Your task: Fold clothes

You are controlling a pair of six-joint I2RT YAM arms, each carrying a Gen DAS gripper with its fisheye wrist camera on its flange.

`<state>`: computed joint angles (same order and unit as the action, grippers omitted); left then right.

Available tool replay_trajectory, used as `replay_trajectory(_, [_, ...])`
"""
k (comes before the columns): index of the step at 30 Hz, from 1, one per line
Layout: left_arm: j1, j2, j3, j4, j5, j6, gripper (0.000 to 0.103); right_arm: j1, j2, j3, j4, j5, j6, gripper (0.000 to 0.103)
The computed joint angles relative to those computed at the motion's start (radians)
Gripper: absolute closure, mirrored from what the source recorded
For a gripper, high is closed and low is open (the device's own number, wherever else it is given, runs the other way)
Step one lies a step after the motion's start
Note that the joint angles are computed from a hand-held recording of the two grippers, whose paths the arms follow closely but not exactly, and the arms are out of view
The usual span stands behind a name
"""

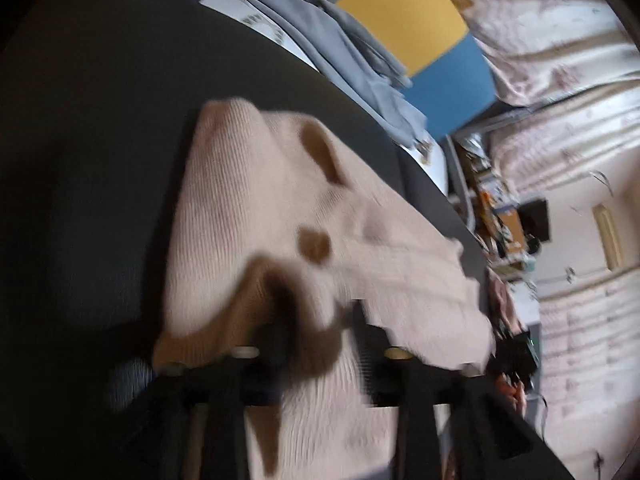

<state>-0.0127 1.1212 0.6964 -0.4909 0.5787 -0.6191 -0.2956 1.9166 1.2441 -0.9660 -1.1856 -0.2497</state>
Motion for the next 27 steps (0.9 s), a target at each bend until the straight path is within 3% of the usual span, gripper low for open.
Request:
replay_trajectory(1, [-0.005,-0.015,0.001,-0.012,0.009,0.009,0.035,0.024,-0.008,0.004,-0.002,0.042,-0.016,0.061])
replay_trajectory(3, [-0.031,-0.032,0.009,-0.029,-0.001,0.026,0.032,0.069,-0.024,0.009,0.004,0.115,-0.033,0.065])
replay_trajectory(4, [-0.054,-0.023,0.016,-0.026,-0.034,0.032,0.033,0.078,-0.029,-0.002,0.044,0.11,0.002,0.081])
replay_trajectory(5, [-0.078,-0.012,0.025,-0.022,-0.069,0.039,0.036,0.088,-0.034,-0.013,0.085,0.105,0.037,0.09])
replay_trajectory(6, [-0.103,0.002,0.033,-0.023,-0.112,0.043,0.043,0.095,-0.04,-0.023,0.118,0.099,0.068,0.098])
replay_trajectory(7, [-0.133,0.031,0.05,-0.024,-0.155,0.044,0.077,0.096,-0.053,-0.025,0.127,0.087,0.08,0.099])
replay_trajectory(8, [-0.147,0.058,0.066,-0.028,-0.175,0.05,0.096,0.093,-0.079,-0.029,0.136,0.076,0.086,0.099])
replay_trajectory(11, [-0.145,-0.021,0.066,-0.025,-0.218,0.018,0.096,0.035,-0.185,-0.035,0.037,-0.005,0.001,0.099])
replay_trajectory(14, [-0.137,-0.111,0.114,-0.068,-0.26,0.054,0.096,0.059,-0.255,-0.004,0.182,-0.027,0.163,0.099])
replay_trajectory(18, [-0.138,-0.1,0.235,-0.093,-0.316,0.11,0.096,0.086,-0.276,0.017,0.424,-0.04,0.385,0.099])
replay_trajectory(21, [-0.099,-0.045,0.312,-0.088,-0.307,0.142,0.096,0.108,-0.258,0.013,0.598,-0.035,0.541,0.099])
replay_trajectory(23, [-0.098,0.024,0.35,-0.05,-0.318,0.158,0.095,0.124,-0.214,0.037,0.579,0.007,0.511,0.099])
replay_trajectory(27, [-0.156,0.206,0.378,-0.059,-0.435,0.223,0.095,0.156,-0.11,0.027,0.563,0.118,0.486,0.097])
